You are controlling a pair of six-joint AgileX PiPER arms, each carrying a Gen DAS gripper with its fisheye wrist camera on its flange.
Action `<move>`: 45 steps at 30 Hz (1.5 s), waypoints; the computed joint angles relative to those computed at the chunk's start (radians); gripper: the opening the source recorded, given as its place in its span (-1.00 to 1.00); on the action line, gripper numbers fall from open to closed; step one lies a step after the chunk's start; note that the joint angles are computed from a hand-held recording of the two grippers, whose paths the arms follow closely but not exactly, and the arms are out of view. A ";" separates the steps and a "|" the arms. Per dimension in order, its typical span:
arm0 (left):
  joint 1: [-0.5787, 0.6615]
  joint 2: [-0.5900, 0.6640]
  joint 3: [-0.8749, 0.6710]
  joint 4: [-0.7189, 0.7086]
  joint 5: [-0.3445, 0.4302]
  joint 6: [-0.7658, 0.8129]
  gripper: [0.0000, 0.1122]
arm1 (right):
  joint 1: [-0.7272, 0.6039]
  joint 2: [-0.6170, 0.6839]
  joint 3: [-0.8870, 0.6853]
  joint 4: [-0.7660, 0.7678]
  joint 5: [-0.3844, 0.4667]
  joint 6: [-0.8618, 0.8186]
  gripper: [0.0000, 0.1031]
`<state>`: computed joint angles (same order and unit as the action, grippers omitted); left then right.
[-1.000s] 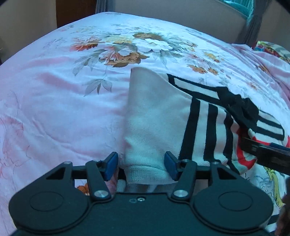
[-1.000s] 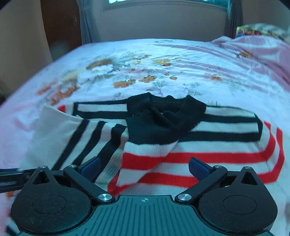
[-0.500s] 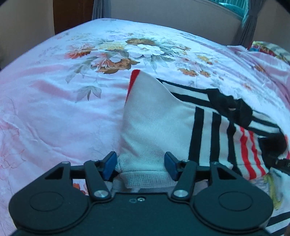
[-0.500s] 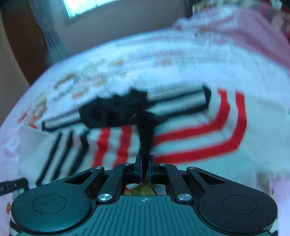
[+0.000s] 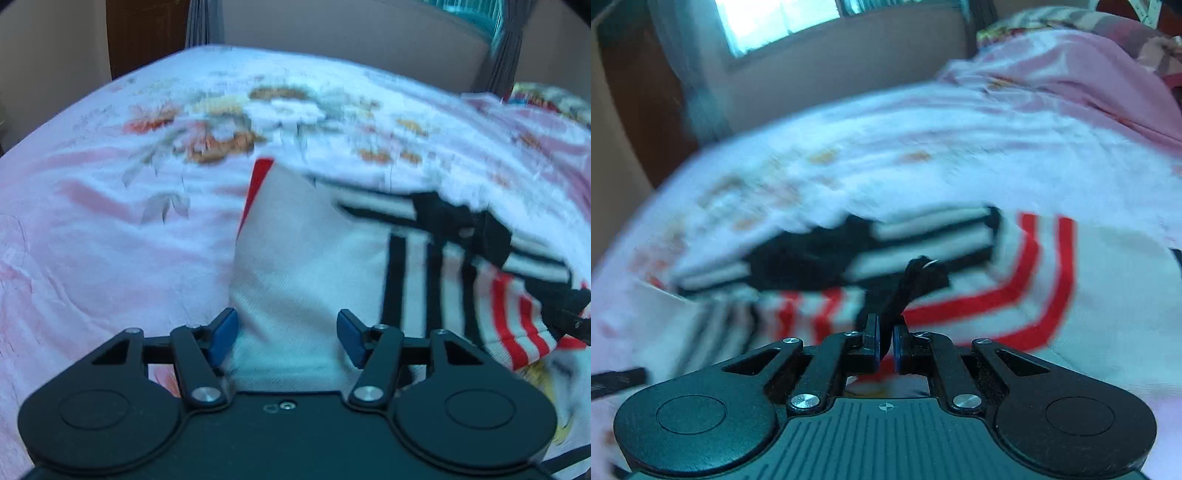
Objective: Fold small clothes
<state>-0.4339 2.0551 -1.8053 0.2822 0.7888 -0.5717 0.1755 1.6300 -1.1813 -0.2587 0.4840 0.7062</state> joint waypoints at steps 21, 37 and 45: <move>-0.054 -0.043 0.011 0.050 0.053 -0.041 0.27 | -0.147 -0.156 0.087 0.207 0.039 -0.286 0.01; -0.251 0.125 -0.275 0.031 0.171 -0.055 0.27 | -0.859 -0.351 0.252 0.561 0.210 -0.831 0.01; -0.302 0.335 -0.629 0.002 0.341 -0.036 0.28 | -1.107 -0.274 0.244 0.739 0.228 -1.009 0.00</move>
<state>-0.7358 2.3904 -2.4346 0.2839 1.1296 -0.6080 -0.9311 1.3561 -0.9373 0.4804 0.7124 -0.3025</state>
